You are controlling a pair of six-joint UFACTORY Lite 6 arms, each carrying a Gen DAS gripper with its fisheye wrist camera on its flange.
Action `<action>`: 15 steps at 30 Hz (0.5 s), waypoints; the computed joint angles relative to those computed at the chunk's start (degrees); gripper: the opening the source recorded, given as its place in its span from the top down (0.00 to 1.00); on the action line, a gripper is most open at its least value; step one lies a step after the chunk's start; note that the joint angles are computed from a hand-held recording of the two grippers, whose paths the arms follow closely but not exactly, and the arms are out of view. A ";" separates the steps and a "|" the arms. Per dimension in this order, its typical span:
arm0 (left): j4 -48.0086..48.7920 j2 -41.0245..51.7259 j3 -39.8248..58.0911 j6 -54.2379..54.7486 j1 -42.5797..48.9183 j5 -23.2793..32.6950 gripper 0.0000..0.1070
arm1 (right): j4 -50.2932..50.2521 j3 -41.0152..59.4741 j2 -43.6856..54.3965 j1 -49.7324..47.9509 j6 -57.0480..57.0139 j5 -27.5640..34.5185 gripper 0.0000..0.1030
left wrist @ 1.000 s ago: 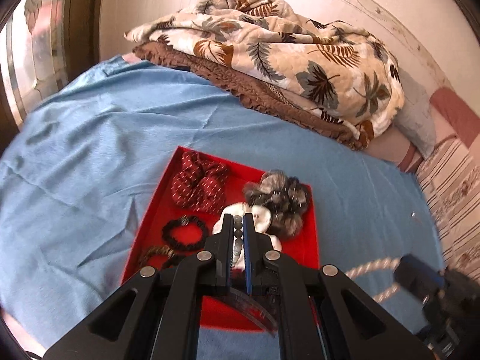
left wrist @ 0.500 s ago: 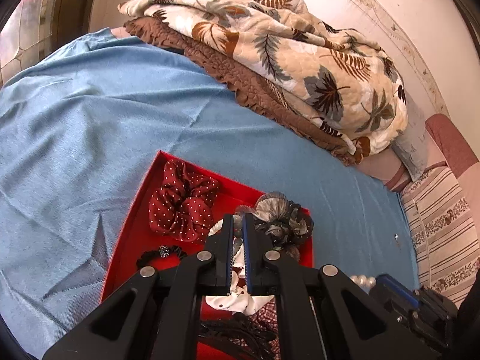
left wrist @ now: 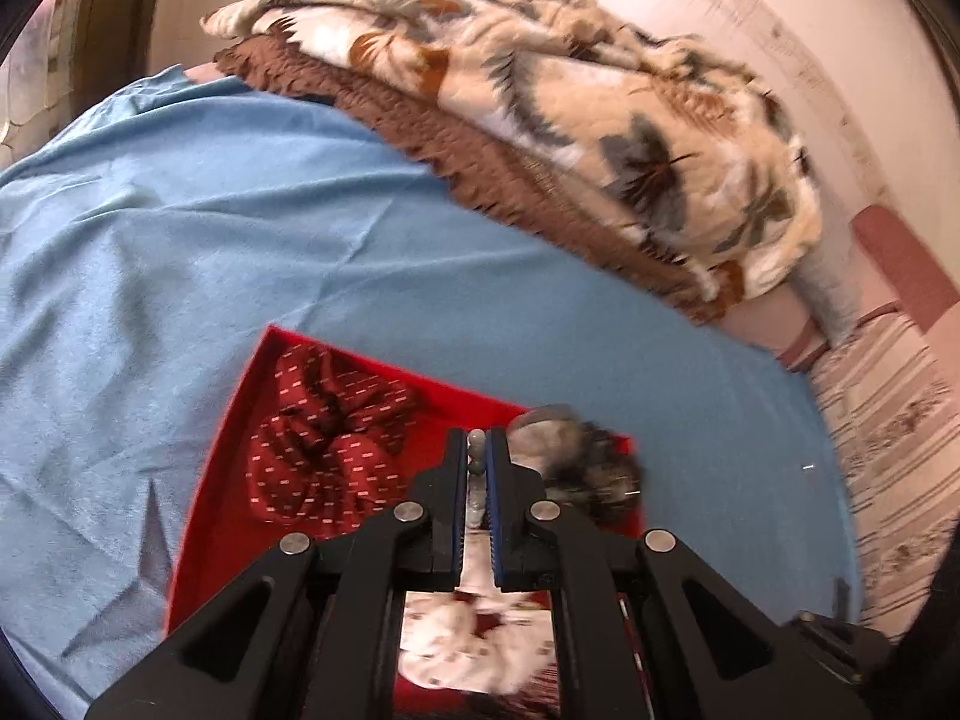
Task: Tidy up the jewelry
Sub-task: 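Carry both pearl bracelets over the red tray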
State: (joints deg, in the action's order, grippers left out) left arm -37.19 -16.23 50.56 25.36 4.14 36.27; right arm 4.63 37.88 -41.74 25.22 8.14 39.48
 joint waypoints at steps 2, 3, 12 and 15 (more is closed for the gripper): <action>4.51 1.00 -0.12 -3.73 -1.28 -2.14 0.95 | -0.62 -0.99 0.44 0.45 0.63 -0.83 0.89; 7.11 1.30 -0.19 -6.04 -2.01 -3.18 0.95 | -0.76 -1.51 0.64 0.56 0.74 -1.19 0.89; 21.01 1.09 -1.13 -18.31 -5.90 -6.69 0.95 | -1.05 -3.69 3.72 1.44 1.32 -3.94 0.89; 25.66 0.47 -1.41 -22.32 -7.23 -7.21 0.95 | -1.97 -4.04 4.57 2.49 2.49 -4.56 0.89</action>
State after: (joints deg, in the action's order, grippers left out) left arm -11.54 -15.76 49.15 3.04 -3.09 29.06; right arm 2.66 33.84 -37.17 27.72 10.63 34.92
